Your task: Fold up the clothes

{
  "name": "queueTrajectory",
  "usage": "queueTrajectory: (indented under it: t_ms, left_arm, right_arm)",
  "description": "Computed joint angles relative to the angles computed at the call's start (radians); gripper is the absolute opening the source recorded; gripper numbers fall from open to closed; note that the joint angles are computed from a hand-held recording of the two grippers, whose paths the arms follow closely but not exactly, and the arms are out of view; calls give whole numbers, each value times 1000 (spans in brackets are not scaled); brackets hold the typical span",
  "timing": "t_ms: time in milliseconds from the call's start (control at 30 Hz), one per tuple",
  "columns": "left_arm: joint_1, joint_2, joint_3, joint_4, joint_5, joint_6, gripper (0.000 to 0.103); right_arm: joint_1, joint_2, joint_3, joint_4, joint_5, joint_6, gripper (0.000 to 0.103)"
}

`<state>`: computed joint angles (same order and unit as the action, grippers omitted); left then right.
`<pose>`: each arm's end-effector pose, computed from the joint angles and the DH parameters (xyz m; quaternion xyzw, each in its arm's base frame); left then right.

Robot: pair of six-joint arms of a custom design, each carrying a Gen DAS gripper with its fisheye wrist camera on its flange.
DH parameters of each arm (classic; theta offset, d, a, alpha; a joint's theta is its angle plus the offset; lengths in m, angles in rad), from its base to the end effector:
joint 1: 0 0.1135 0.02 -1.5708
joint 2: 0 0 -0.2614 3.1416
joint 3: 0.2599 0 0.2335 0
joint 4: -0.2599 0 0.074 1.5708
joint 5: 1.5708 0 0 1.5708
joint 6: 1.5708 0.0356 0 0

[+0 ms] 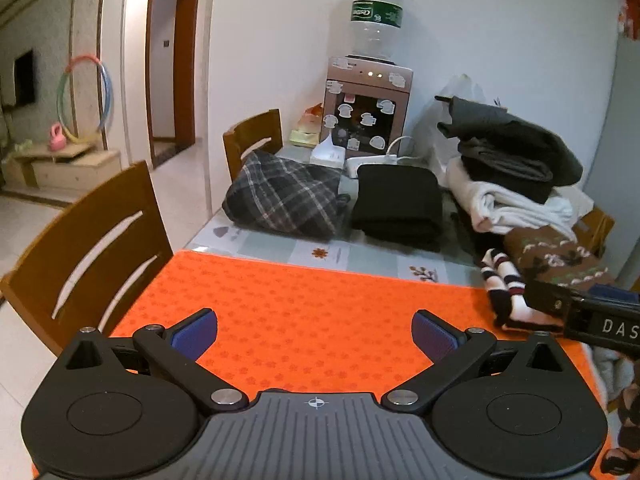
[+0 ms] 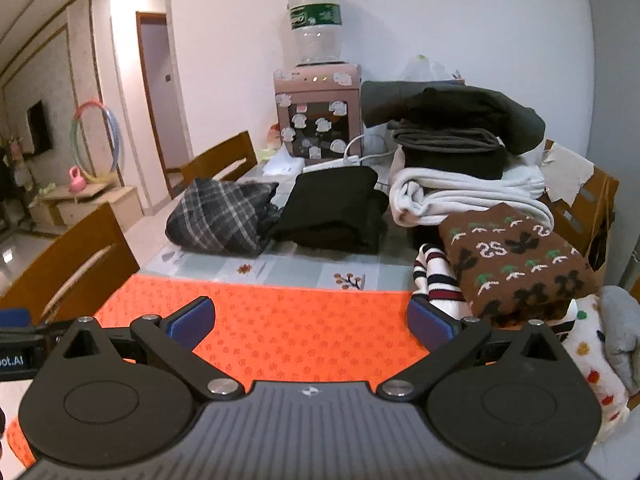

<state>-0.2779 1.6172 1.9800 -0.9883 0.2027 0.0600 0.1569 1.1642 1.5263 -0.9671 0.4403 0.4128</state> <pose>0.2962 -0.0920 0.4471 0.1944 0.8654 -0.1388 0.4404 0.1937 0.0153 0.4292 0.2109 0.8443 -0.0583 0.4892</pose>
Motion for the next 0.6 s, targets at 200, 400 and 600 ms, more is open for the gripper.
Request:
queueTrajectory:
  t_ms: [200,400,600]
  left_arm:
    - [-26,20,30,-29,15,14,103]
    - [-51,49,68,-78,-4,28,103]
    - [-57,67,89,-101,-23,39,103]
  right_arm:
    - [-4,13,-12,5,-52,-36,103]
    - [-11,20,-14,-12,-61,-37,103]
    - [-22,19,-22,-25,-75,-18,103]
